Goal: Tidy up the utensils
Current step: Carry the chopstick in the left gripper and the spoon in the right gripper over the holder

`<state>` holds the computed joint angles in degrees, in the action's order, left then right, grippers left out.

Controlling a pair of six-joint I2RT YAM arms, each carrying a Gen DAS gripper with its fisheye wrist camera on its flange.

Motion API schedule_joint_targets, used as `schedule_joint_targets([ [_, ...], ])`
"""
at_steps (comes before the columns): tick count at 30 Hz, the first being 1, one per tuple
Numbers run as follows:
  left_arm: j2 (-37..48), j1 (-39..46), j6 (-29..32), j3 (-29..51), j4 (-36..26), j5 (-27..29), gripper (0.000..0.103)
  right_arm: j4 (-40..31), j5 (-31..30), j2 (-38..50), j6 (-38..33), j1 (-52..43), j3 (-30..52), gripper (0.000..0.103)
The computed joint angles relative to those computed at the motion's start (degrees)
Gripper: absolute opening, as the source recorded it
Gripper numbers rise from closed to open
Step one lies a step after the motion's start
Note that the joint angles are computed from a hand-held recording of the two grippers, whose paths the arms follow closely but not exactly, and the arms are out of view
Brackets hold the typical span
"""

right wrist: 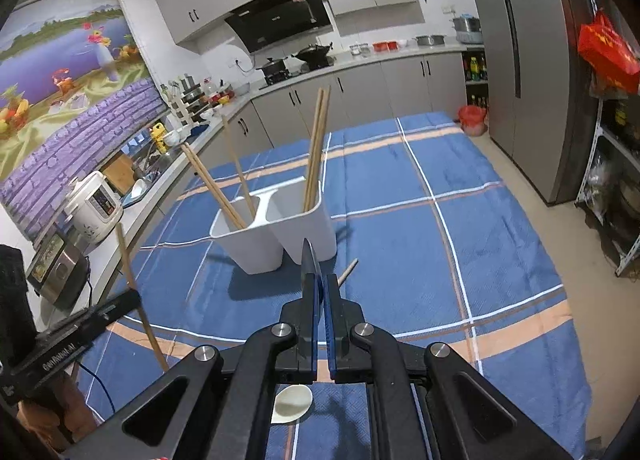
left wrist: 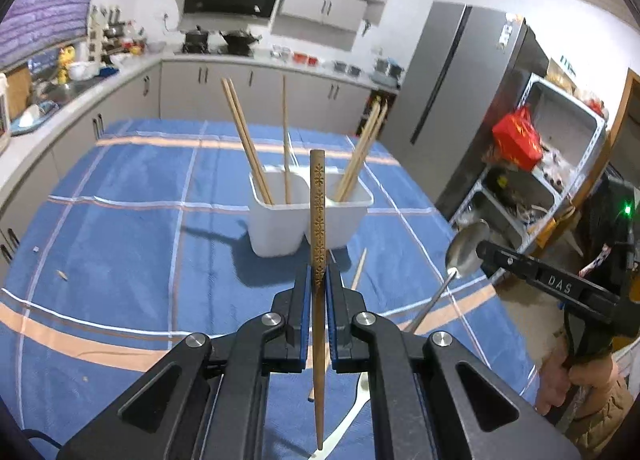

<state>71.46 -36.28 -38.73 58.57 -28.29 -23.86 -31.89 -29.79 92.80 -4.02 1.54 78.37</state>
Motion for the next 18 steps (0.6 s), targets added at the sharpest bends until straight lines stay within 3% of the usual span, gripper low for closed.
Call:
schedule_joint_targets([
  [7,-1.3,0.8,3.6,6.0,-1.7,-4.3,0.007,-0.8,0.2,0.1,-0.8,-0.1,4.1,0.004],
  [18,8.6,11.6,12.8,21.4,4.4,-1.5,0.007,-1.6,4.4,10.5,4.2,3.4,24.3,0.004],
])
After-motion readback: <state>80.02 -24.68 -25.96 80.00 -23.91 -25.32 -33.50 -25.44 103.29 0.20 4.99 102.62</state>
